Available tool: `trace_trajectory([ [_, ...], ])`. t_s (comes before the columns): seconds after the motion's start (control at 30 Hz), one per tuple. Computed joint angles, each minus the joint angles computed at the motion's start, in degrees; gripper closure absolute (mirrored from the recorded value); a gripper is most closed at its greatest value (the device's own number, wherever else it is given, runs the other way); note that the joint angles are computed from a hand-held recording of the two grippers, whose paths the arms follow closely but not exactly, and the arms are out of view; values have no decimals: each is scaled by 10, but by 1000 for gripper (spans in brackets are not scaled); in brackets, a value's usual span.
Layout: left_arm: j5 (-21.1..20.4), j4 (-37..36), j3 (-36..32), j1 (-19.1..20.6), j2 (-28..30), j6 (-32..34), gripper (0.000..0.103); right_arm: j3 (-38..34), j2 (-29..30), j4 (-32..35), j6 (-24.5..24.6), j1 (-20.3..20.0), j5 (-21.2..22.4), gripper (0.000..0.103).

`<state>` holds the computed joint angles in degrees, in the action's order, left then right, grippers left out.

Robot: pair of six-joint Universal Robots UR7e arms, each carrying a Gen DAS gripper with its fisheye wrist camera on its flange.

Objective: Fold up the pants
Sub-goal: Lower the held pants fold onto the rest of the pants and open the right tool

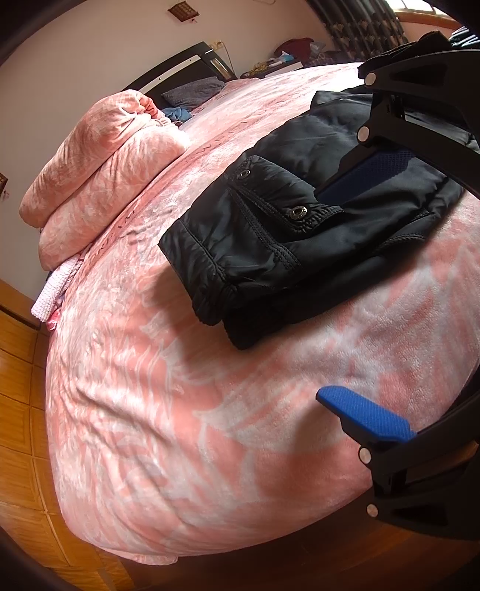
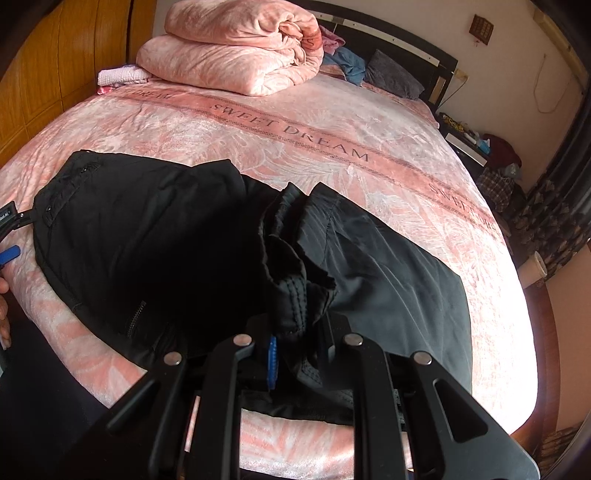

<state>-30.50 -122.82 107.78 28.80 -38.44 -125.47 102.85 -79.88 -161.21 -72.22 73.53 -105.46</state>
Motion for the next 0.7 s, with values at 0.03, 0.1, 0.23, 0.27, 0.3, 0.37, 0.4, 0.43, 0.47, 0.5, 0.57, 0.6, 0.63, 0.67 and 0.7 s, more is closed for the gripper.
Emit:
trace_trajectory([
  [0.03,0,0,0,0,0,0,4,3,1,-2,0,-1,-2,88],
  [0.1,0,-1,1,-1,0,-1,4,10,5,-11,-3,-2,-8,88],
  [0.23,-1,-2,0,0,0,0,4,18,15,-25,-6,-1,-23,88],
  [0.27,-2,-4,1,0,0,1,4,19,18,-27,-6,-1,-26,88],
  [0.3,-3,-10,3,0,-1,2,4,20,20,-29,-6,-1,-29,88],
  [0.37,-3,-20,7,-1,-2,3,4,22,23,-34,-5,0,-33,87],
  [0.4,-2,-25,9,-1,-2,4,4,23,24,-35,-5,0,-36,87],
  [0.43,-2,-27,13,-3,-3,2,4,25,25,-37,-6,0,-37,87],
  [0.47,-2,-33,14,-3,-3,4,4,25,27,-39,-7,1,-40,87],
  [0.5,-1,-38,17,-4,-4,5,4,26,29,-42,-8,1,-43,87],
  [0.57,3,-39,17,-5,-3,3,4,28,32,-46,-11,1,-48,87],
  [0.6,4,-36,16,-5,-3,3,4,30,33,-48,-12,0,-50,87],
  [0.63,5,-37,14,-4,-2,7,4,32,36,-53,-15,0,-53,86],
  [0.67,5,-35,13,-4,-1,8,4,34,37,-56,-19,0,-55,85],
  [0.7,6,-35,12,-4,-1,9,4,36,39,-59,-23,0,-58,84],
])
